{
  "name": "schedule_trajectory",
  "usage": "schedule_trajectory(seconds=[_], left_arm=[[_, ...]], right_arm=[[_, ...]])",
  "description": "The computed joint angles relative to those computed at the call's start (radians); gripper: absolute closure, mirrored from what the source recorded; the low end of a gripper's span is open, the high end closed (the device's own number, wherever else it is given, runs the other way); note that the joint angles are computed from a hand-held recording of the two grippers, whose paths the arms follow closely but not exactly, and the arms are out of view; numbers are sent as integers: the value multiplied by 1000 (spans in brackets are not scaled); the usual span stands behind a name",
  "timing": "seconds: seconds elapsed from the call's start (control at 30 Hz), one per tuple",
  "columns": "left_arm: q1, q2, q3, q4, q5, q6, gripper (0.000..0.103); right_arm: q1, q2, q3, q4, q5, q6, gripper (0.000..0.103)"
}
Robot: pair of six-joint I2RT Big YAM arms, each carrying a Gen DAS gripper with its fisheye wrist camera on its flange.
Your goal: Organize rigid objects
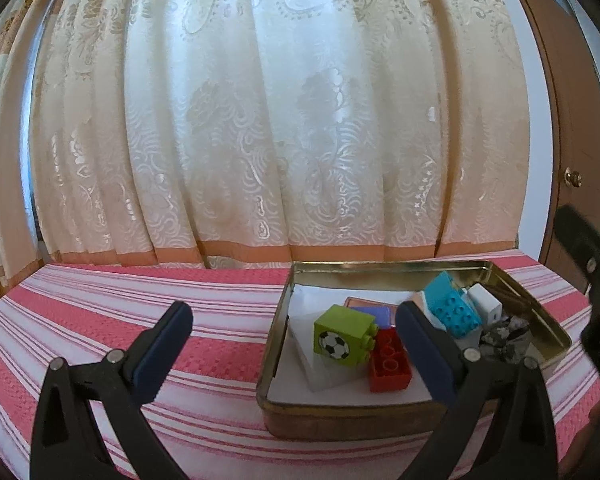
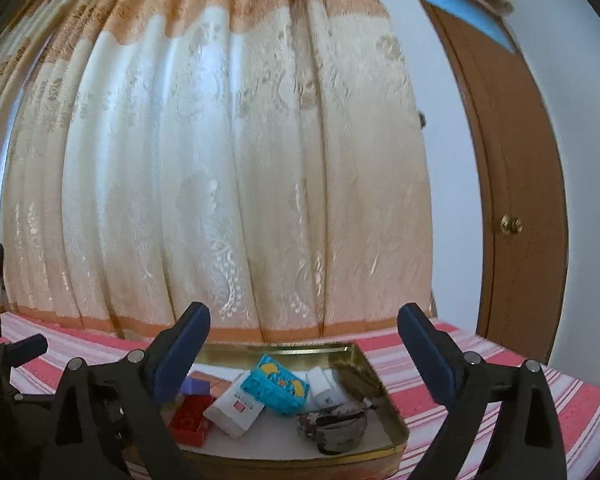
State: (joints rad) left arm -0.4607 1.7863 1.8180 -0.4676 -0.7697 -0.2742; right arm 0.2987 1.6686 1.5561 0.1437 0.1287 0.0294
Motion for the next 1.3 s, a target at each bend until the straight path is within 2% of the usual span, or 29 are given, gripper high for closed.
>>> schedule_trajectory(seconds=[0.03,0.17,0.47,0.67,1.1,1.3], left_arm=[[-1,-5,-8,6,-2,2,0],[-4,-14,-17,-5,2,-1,0],[-9,-38,-55,32,5,6,0],[-11,-37,-52,30,1,12,0],[-13,-34,-46,25,4,25,0],[-13,-29,-41,21,4,31,0]], right_arm=[[1,-7,-15,23,3,0,6],[6,-13,-12,-17,33,-4,6],[6,-33,-34,-25,11,7,6],[8,-32,-27,-50,1,9,2],[10,-30,-19,-65,16,14,2],[15,-37,-34,-40,42,5,2]])
